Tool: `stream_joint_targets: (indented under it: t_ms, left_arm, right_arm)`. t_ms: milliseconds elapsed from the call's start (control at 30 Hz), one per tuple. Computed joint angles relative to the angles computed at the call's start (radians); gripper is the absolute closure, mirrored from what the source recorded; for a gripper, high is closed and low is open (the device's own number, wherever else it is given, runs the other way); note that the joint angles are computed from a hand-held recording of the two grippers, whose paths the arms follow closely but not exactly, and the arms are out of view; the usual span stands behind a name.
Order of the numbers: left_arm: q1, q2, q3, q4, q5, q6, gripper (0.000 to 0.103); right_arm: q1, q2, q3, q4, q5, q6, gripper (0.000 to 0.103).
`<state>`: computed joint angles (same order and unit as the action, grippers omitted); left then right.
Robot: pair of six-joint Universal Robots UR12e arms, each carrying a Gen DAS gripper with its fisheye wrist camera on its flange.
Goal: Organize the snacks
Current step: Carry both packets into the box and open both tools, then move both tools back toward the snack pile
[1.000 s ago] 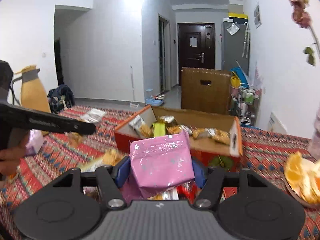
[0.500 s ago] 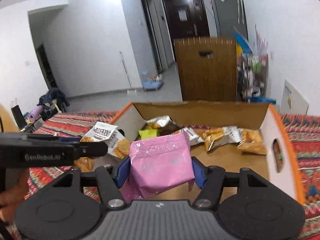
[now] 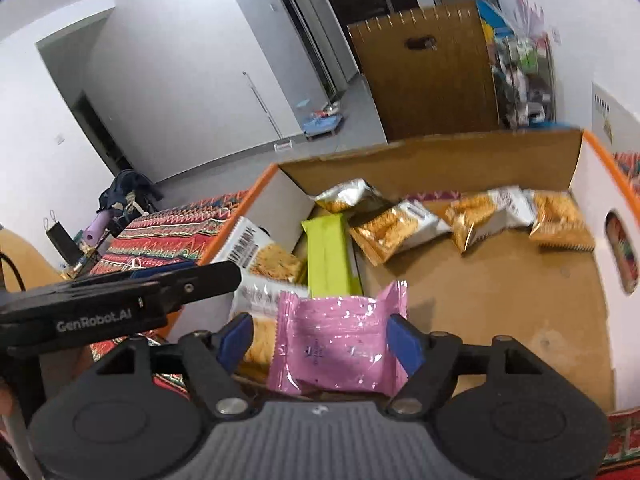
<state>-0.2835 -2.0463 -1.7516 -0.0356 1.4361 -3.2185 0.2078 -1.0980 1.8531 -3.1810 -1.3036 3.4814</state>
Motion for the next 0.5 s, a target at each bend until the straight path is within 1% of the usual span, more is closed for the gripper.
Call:
stream_joint_targets:
  t_ms: [133,233,300,367,433,500]
  left_arm:
    - [-0.004,0.031,-0.022,-0.003,0.002,0.011,0.041]
    - [-0.005,0.073,-0.062,0.009,-0.005,0.037,0.033]
    - [-0.012,0.102,-0.094,0.039,0.013,0.052,0.026]
    - [-0.019,0.136,-0.136,0.083,0.038,0.062,0.023]
    - [-0.021,0.174,-0.177,0.110,0.046,0.064,0.021]
    - [-0.019,0.213,-0.217,0.133,0.044,0.061,0.017]
  right_arm:
    - [0.015,-0.036,0.016,0.003,-0.087,-0.048,0.030]
    - [0.024,-0.084,0.049,0.002,-0.150,-0.071,0.029]
    - [0.027,-0.120,0.079,-0.006,-0.181,-0.082,0.025]
    - [0.028,-0.165,0.119,-0.022,-0.207,-0.087,0.023]
    - [0.028,-0.208,0.159,-0.036,-0.228,-0.079,0.022]
    - [0.029,-0.253,0.195,-0.040,-0.249,-0.073,0.022]
